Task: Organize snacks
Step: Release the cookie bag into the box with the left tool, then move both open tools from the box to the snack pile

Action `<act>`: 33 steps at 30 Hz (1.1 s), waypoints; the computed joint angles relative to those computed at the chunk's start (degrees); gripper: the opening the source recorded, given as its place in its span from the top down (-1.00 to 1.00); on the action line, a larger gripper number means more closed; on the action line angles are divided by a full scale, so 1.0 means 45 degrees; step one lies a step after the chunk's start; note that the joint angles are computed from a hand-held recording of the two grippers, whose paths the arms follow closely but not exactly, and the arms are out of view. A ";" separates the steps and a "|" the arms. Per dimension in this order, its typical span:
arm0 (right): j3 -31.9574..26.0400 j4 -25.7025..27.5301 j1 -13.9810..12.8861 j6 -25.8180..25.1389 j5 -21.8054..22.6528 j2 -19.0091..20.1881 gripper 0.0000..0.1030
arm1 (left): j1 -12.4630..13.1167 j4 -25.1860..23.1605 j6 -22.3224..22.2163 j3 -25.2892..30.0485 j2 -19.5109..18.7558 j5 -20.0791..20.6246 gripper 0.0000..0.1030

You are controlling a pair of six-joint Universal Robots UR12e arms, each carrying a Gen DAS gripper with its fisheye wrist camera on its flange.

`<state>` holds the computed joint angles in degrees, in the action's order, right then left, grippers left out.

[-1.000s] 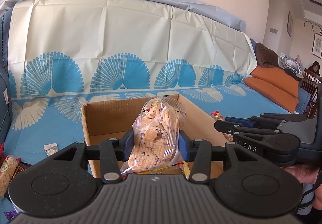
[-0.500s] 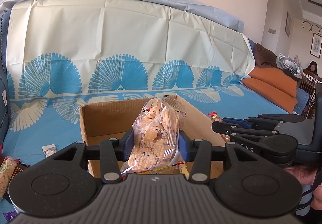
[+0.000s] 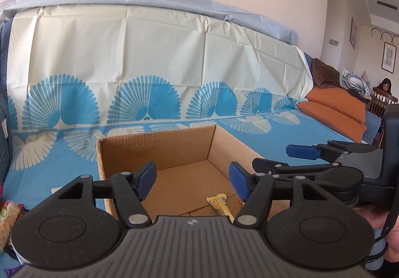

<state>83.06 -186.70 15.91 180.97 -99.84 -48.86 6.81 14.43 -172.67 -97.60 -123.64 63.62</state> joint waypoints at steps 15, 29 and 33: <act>-0.0497 0.0089 0.0476 0.0443 -0.0593 0.0274 -0.33 | 0.0574 -0.0369 -0.0137 -0.0352 0.0409 -0.0377 0.16; -0.1242 0.0487 0.1068 0.1155 -0.0248 0.0614 -0.28 | 0.1082 -0.0142 0.0092 -0.0886 0.0783 0.0119 0.18; -0.1477 0.0631 0.1215 0.1426 0.0124 0.0729 -0.17 | 0.1247 -0.0129 0.0171 -0.1045 0.0886 0.0431 0.27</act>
<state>76.42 -183.86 21.38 187.39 -99.28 -45.58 12.42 13.85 -171.90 -102.31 -119.65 65.56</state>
